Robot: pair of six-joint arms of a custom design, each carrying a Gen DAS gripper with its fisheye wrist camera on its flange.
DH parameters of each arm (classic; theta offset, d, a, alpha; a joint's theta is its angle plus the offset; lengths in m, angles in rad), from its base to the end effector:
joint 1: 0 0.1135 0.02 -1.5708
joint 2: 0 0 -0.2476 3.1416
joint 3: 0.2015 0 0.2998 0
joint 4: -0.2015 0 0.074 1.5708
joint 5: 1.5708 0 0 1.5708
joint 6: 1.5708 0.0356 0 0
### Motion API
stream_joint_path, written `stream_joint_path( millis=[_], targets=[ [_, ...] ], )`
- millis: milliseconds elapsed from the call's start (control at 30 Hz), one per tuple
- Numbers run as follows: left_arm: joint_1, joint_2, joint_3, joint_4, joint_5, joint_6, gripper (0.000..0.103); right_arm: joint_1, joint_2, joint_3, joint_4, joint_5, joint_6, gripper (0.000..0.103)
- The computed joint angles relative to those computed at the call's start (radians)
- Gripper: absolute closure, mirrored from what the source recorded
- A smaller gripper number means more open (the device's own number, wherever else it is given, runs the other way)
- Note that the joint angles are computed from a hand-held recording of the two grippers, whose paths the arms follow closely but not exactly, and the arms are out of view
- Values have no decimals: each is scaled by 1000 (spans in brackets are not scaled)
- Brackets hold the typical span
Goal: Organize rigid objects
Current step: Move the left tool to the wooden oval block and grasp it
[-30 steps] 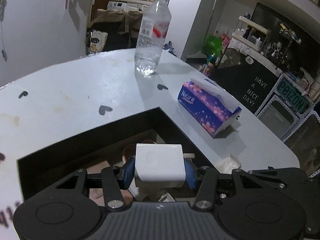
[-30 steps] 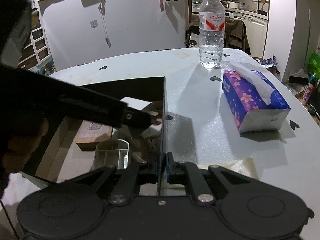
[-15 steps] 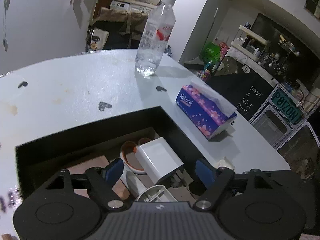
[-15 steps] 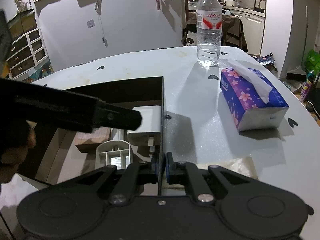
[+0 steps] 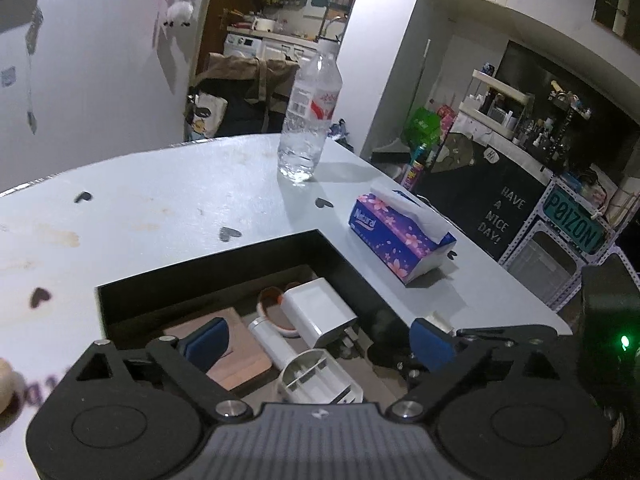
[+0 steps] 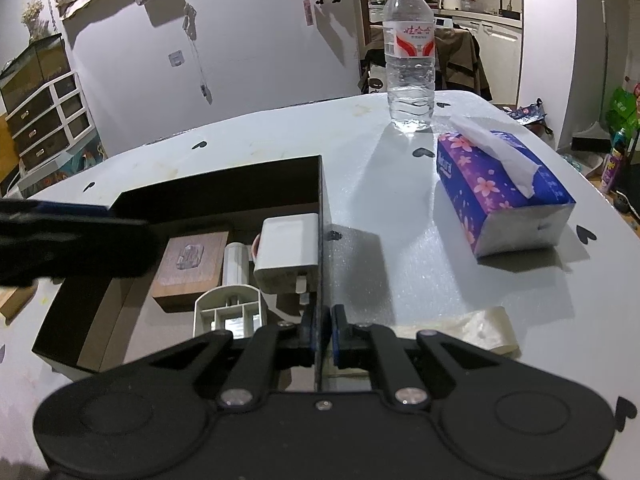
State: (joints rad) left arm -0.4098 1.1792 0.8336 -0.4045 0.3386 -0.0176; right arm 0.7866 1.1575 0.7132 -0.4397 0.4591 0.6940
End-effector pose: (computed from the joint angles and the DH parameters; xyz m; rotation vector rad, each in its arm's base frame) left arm 0.2713 -0.1307 0.2260 0.6265 2.2608 -0.6067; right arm 0.2080 0.1862 0.1863 0.0868 2.3407 0.1603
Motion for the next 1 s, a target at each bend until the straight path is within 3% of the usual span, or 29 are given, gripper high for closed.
stream_joint_path(
  millis=[300,733,1000],
  targets=[
    [47,-237,-134,-54,-137,-14,0,2,9,7,-4,6,-7,95],
    [338,-493,-312,-157,-140,-29,0,4,5,-1,0,7,-3,95],
    [374,-551,-416,-150,-294,38,2,4,9,2,-2,8,-3,95]
  ],
)
